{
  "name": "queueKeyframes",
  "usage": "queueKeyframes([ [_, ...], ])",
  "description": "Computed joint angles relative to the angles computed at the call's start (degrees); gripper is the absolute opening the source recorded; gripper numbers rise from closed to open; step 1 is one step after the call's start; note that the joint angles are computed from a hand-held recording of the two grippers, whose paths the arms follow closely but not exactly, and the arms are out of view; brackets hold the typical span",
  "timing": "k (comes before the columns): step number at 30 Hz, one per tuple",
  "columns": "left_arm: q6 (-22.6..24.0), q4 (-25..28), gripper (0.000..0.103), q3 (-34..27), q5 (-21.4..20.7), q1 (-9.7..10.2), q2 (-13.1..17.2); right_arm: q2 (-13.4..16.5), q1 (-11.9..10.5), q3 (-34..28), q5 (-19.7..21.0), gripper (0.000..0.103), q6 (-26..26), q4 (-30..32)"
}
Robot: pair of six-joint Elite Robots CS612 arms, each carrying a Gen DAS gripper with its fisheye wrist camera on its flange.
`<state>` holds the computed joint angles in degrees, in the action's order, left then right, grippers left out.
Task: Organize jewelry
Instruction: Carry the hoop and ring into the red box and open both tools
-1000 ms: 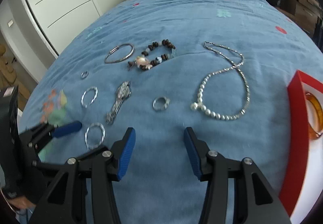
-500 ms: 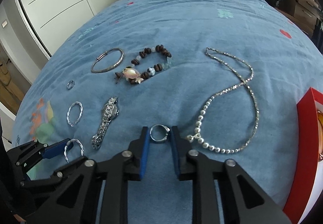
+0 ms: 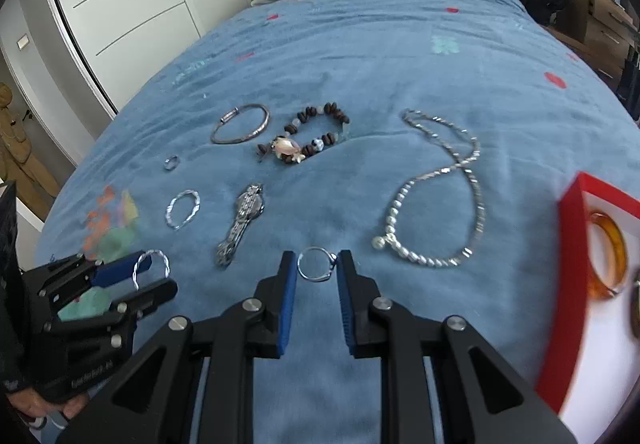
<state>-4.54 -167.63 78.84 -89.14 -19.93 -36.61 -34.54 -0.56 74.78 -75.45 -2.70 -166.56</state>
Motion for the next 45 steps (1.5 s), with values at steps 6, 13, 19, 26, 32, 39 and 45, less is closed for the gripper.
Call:
queueKeyframes([
  [6,0.3,-1.1,0.038,2.5,0.8,-1.3,-2.3,-4.3,-1.3,6.5,-1.0,0.019,0.7,-4.5],
  [13,1.5,-1.9,0.038,3.7,-0.6,-3.86,-4.1,-9.7,-4.6,15.4,-2.7,0.019,1.6,-10.1],
  [19,3.7,-0.8,0.039,2.4,-3.6,-6.39,-4.1,-12.8,-8.3,20.9,-4.2,0.019,2.4,-12.5],
  [26,7.2,1.2,0.038,-0.7,-6.9,-9.26,-2.7,-14.1,-12.0,23.5,-4.0,0.02,0.6,-11.4],
  [32,10.9,4.8,0.038,-5.2,-9.1,-11.05,-0.4,-13.2,-13.6,22.4,-1.7,0.02,-3.2,-8.1],
  [39,14.3,11.1,0.038,-10.0,-9.5,-12.14,2.5,-11.0,-14.1,19.5,-0.5,0.02,-6.1,-3.8],
  [45,17.0,15.2,0.038,-12.1,-9.6,-12.33,3.9,-9.6,-14.2,17.4,0.3,0.02,-8.6,0.1],
])
